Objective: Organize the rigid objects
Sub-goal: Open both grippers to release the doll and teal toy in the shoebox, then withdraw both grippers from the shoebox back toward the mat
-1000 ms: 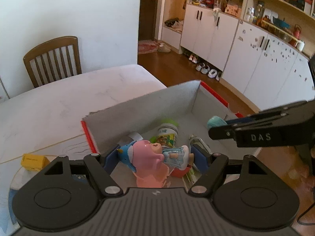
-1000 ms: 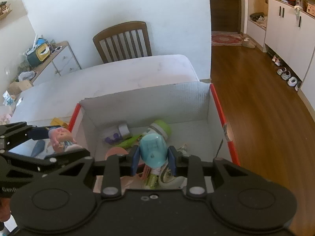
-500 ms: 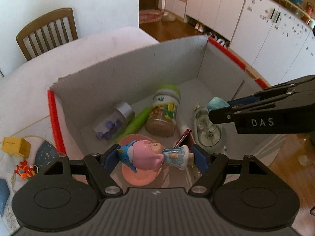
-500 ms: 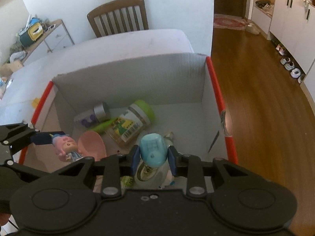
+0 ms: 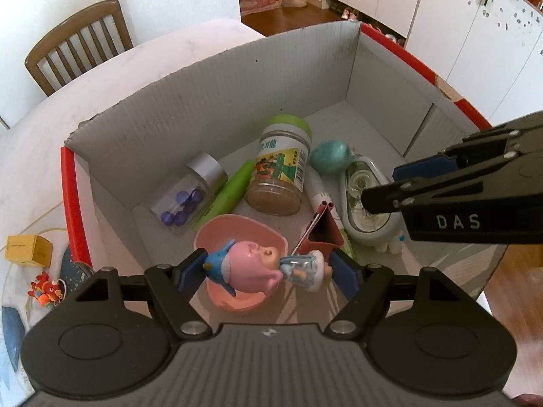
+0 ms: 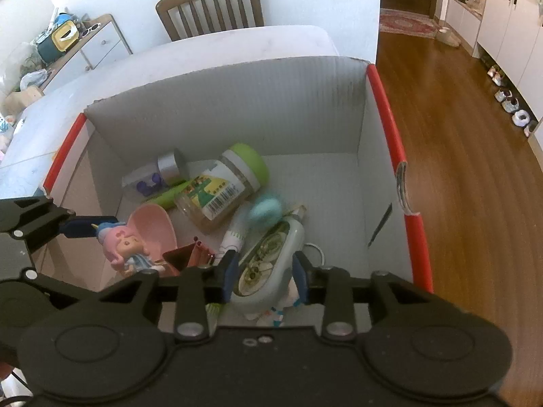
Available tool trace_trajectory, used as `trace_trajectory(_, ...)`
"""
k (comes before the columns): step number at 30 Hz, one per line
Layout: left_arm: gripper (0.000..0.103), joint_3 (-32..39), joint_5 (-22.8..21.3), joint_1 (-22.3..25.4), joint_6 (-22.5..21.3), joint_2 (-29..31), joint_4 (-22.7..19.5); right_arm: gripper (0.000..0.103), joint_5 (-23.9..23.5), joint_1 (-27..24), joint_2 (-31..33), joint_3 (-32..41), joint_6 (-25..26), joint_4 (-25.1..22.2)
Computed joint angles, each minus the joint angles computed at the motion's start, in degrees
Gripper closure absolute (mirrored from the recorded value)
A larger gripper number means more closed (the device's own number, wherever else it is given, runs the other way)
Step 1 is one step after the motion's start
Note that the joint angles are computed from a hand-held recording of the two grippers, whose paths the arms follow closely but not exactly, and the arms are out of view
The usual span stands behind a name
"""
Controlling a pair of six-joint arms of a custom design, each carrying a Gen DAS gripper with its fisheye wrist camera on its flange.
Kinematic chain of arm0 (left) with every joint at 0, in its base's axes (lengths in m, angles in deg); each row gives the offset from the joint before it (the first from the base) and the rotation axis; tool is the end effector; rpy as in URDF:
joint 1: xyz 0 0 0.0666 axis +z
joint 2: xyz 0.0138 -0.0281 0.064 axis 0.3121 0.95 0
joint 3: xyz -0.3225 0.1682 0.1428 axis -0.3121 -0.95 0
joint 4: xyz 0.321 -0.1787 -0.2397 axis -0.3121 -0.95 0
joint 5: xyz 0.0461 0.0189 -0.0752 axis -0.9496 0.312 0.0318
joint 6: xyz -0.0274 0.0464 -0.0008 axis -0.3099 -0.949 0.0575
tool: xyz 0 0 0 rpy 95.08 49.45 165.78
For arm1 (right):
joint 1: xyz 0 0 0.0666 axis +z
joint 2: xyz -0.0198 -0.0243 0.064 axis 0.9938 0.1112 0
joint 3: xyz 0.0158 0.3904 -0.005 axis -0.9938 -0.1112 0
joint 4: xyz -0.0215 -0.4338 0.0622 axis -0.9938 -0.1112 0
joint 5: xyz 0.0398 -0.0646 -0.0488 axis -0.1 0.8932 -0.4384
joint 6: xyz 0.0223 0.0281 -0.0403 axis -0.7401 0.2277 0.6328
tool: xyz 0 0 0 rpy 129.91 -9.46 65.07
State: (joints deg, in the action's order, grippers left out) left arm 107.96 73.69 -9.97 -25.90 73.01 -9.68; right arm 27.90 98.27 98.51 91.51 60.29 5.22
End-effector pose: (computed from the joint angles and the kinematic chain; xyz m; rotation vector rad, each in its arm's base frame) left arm 0.4705 -0.2433 0.4260 -0.0009 2.6769 0.0217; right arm 0.5308 0.1493 0.4243 -0.7418 2.5906 0.4163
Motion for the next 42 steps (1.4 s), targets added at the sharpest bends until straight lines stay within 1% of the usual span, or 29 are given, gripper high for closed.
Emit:
trace_trajectory(5, 0.025, -1.2, 0.7, 0.2, 1.7, -1.6, 2.1, 0.061, -1.0, -0.5, -0.6, -0.5, 0.5, 0.2)
trace_trajectory(9, 0.025, -1.8, -0.2, -0.3, 2.7, -2.8, 3.1, 0.057, -1.7, -0.9, -1.4, -1.0, 0.7, 0.4)
trace_trajectory(15, 0.025, -3.1, -2.9, -1.4, 3.5, -5.9, 4.8, 0.051, -3.0, -1.2, -3.1, -1.3, 1.1, 0.9)
trace_trajectory(19, 0.025, -4.2, -4.4, -1.9, 4.2, -8.4, 5.8, 0.045, -4.1, -1.5, -4.7, -1.6, 0.9, 1.6)
trace_trajectory(26, 0.025, -6.0, -7.8, -2.5, 4.3, -13.2, 7.2, 0.039, -5.5, -0.9, -8.0, -2.8, 0.6, 2.5)
trace_trajectory(30, 0.025, -7.5, -9.2, -2.6, 4.4, -16.0, 7.7, 0.038, -4.6, 0.5, -9.9, -3.7, 0.2, 3.3)
trace_trajectory(33, 0.025, -9.1, -9.9, -2.4, 4.6, -18.4, 8.1, 0.034, -3.8, 1.7, -11.3, -4.3, -0.7, 3.8)
trace_trajectory(39, 0.025, -12.5, -9.9, -0.9, 3.3, -23.5, 8.5, 0.029, -1.5, 4.6, -13.9, -5.8, -3.2, 5.4)
trace_trajectory(42, 0.025, -14.1, -9.2, 0.3, 2.4, -26.0, 8.6, 0.024, -0.1, 6.5, -15.0, -6.5, -5.0, 6.1)
